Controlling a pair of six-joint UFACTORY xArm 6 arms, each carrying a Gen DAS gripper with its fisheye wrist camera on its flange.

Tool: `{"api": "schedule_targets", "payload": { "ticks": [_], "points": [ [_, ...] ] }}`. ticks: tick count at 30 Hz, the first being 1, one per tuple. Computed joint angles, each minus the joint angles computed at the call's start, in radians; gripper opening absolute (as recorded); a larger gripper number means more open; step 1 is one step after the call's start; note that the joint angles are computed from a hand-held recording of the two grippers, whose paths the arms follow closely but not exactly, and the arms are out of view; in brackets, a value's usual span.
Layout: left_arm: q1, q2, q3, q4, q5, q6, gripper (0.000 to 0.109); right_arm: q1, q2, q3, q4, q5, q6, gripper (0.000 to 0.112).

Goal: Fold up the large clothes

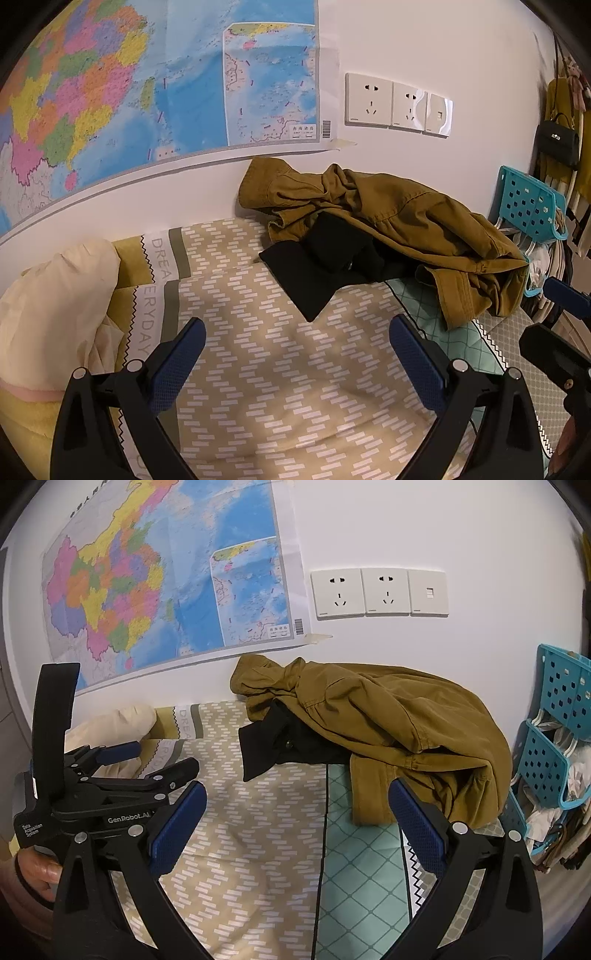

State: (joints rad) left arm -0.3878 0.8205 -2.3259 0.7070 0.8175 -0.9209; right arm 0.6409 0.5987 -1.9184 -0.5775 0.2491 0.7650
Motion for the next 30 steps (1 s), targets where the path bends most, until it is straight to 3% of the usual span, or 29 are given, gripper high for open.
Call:
{"api": "schedule_targets", "payload": {
  "ticks": [19, 30],
  "points": [
    [-0.005, 0.036, -0.078, -0.024, 0.04, 0.03, 0.096, 0.004, -0.008, 0.002, -0.054, 0.016, 0.057, 0.097],
    [-0.007, 0.068, -0.135, -0.04, 0.06, 0.044, 0.096, 0.003, 0.005, -0.013, -0.001, 0.017, 0.004, 0.097]
  ]
}}
